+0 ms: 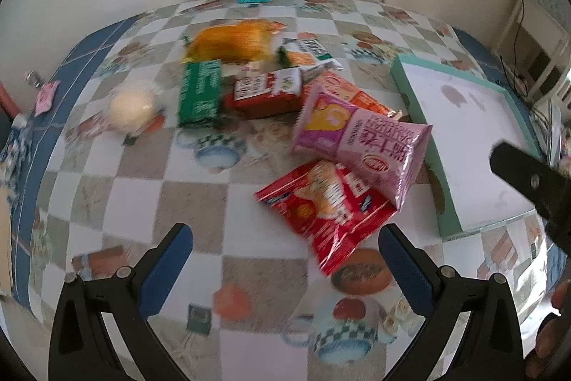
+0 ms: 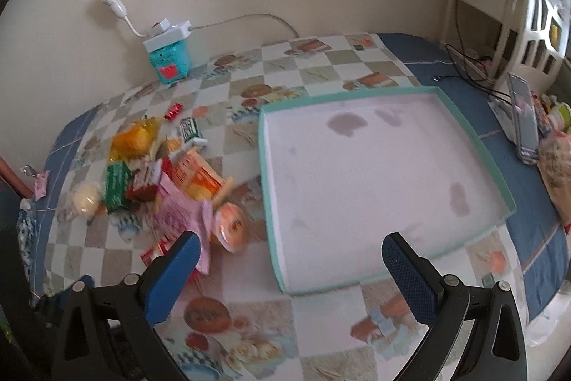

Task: Organize snacks
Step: 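Grasp the pink wafer bag with the right tool while the left tool grasps the red cracker bag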

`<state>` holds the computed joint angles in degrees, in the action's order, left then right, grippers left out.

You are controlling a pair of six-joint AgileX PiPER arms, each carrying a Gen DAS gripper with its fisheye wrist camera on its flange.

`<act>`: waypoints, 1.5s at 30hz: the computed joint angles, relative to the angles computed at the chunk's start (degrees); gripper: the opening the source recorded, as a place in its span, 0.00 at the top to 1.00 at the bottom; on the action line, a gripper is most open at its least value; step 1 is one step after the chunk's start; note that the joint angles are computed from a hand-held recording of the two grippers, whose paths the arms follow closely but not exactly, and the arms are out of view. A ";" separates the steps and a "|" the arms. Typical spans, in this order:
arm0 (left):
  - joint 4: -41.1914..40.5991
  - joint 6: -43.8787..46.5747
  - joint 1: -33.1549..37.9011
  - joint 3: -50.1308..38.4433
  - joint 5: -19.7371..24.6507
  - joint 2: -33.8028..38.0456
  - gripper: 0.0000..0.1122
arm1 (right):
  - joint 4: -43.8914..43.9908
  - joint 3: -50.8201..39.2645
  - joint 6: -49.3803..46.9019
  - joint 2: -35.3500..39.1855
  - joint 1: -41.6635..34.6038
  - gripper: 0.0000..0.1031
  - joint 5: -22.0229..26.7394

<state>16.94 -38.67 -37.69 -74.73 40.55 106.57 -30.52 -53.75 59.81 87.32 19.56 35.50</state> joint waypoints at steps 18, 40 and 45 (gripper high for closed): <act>-4.55 3.32 5.06 -4.65 -0.79 6.78 0.08 | 15.12 -13.43 -15.30 13.71 -4.89 0.00 0.67; -11.79 7.16 22.65 6.52 -8.51 0.31 0.08 | 20.26 -16.82 -31.85 19.93 5.50 0.25 -4.70; -14.09 7.95 22.72 2.02 -6.48 2.81 0.08 | 23.45 -17.28 -35.80 21.60 5.85 0.31 -3.86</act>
